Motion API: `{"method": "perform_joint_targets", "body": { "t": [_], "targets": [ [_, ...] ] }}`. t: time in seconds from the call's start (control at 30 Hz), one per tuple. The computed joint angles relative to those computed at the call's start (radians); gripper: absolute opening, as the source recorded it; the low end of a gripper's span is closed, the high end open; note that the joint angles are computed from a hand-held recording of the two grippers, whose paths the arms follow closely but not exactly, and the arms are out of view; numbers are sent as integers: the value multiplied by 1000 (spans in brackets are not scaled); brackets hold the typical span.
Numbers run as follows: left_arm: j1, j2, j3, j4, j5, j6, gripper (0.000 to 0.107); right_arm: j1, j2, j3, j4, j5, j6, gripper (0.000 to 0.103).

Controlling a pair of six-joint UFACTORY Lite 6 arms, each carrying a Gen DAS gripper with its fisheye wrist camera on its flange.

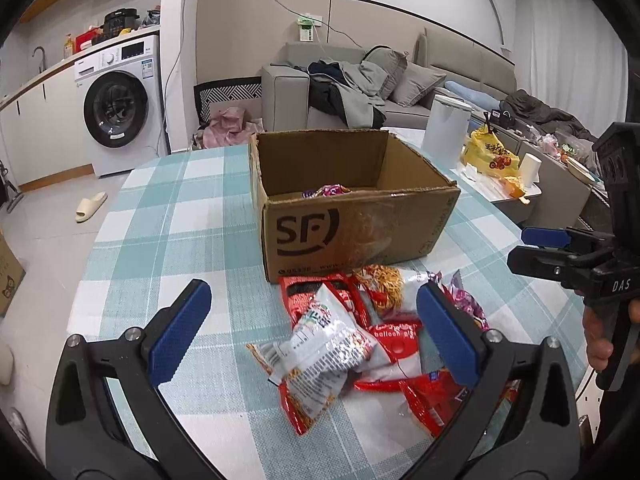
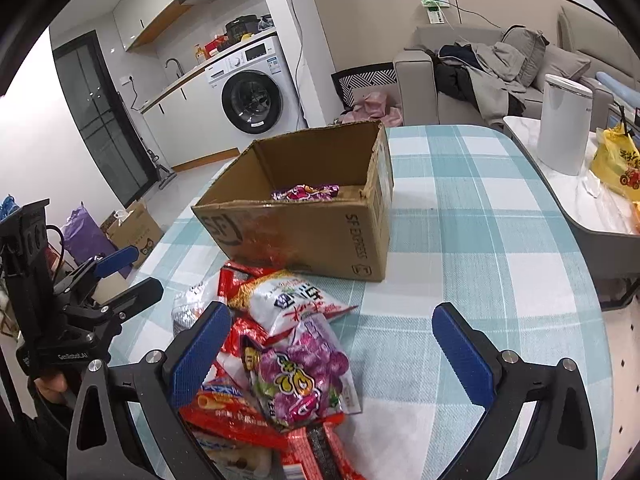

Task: Organize snacks
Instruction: 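Withdraw both tools from the box back toward the snack pile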

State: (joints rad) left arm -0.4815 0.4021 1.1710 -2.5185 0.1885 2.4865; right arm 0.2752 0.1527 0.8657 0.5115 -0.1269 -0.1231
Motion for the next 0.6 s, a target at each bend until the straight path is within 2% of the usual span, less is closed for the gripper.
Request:
{"method": "perform_joint_targets", "body": {
  "t": [0.07, 0.17, 0.33, 0.43, 0.6],
  "targets": [
    [-2, -10, -16, 52, 2, -56, 102, 10, -16, -22, 127, -6, -120, 103],
    [-11, -36, -58, -4, 5, 0, 102, 18, -45, -61, 171, -13, -156, 103],
    [-27, -80, -121, -37, 12, 36, 102, 43, -101, -128, 346, -43, -328, 103],
    [-31, -99, -150, -3, 20, 2, 102, 53, -132, -173, 320, -50, -291, 103],
    [-55, -127, -194, 12, 22, -13, 102, 93, -169, -228, 417, -78, -365, 103]
  ]
}}
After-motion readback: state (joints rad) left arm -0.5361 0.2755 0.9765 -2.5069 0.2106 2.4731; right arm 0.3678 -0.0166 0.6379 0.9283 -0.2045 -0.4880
